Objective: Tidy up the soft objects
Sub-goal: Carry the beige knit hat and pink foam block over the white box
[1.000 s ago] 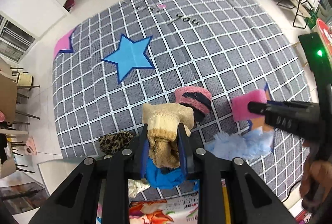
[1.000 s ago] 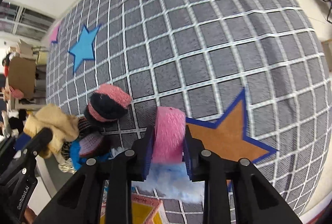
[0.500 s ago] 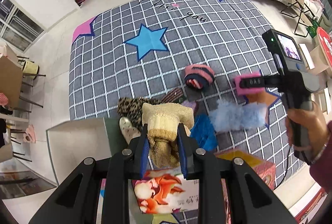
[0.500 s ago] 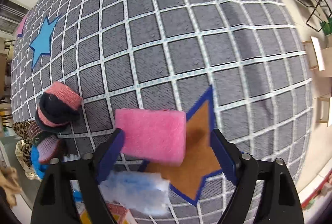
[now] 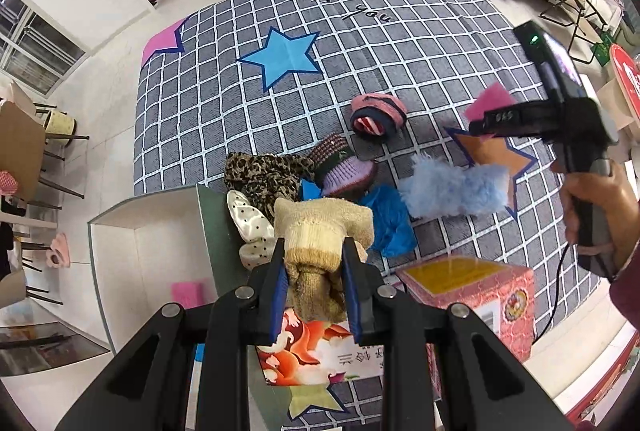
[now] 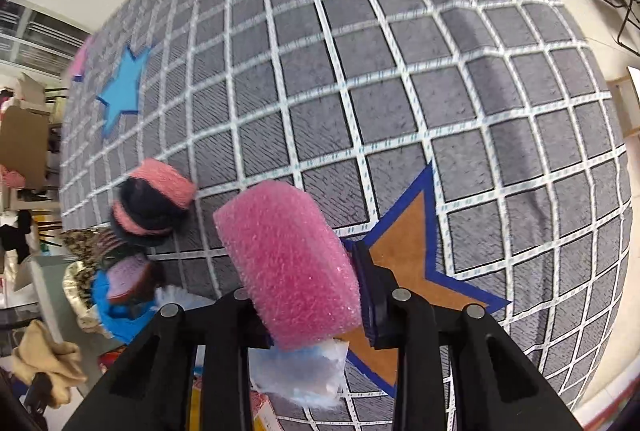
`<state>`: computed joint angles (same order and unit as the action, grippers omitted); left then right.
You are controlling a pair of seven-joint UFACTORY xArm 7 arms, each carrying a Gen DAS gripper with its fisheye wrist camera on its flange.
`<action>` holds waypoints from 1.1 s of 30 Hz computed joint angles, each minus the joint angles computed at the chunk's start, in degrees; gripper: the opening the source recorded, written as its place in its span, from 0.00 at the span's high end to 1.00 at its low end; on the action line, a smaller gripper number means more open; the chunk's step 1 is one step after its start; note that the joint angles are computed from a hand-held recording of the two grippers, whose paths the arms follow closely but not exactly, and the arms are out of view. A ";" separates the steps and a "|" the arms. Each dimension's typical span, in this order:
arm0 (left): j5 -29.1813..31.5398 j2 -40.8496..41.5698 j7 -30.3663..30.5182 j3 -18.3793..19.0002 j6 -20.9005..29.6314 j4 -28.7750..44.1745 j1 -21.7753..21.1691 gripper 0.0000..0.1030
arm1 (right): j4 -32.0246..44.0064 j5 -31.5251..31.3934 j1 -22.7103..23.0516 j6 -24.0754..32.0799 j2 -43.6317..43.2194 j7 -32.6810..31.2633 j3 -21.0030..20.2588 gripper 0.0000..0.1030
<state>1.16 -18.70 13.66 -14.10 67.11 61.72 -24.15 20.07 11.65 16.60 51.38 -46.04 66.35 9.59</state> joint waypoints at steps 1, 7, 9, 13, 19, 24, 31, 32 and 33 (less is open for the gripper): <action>-0.11 -0.36 0.10 0.01 0.05 -0.21 -0.09 0.74 | -0.17 -0.44 0.12 1.13 -2.05 0.28 0.34 0.69; -0.94 -2.33 0.90 0.13 0.41 -1.29 -0.47 0.74 | 2.91 -2.18 0.26 10.48 -11.01 1.81 1.92 0.69; -1.44 -3.57 1.70 0.38 0.51 -1.97 -0.60 0.74 | 5.28 -2.42 0.74 13.73 -12.08 2.31 3.05 0.69; -2.29 -6.46 3.71 0.83 0.82 -3.79 -0.79 0.74 | 8.96 -1.62 2.04 17.07 -12.67 4.49 6.46 0.69; -4.12 -11.11 6.47 1.87 2.89 -6.51 -0.59 0.74 | 14.26 1.15 4.95 19.49 -11.31 9.03 10.60 0.69; -5.21 -14.93 8.49 3.21 4.26 -8.39 0.44 0.74 | 21.07 2.43 6.90 19.47 -6.88 12.67 14.03 0.69; -6.77 -17.42 8.93 5.49 3.63 -8.07 3.29 0.74 | 32.61 -1.64 7.49 16.89 5.59 11.12 16.15 0.69; -6.76 -17.83 9.12 5.81 3.38 -8.12 3.78 0.74 | 33.85 -2.37 7.62 16.24 7.26 10.78 16.27 0.69; -6.68 -18.23 9.26 6.05 3.08 -8.25 4.27 0.74 | 35.62 -3.26 7.70 15.43 9.52 10.18 16.45 0.69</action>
<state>-5.52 -36.93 22.92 -8.04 70.20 53.47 -19.88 55.68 8.40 24.31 66.81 -36.52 76.53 26.03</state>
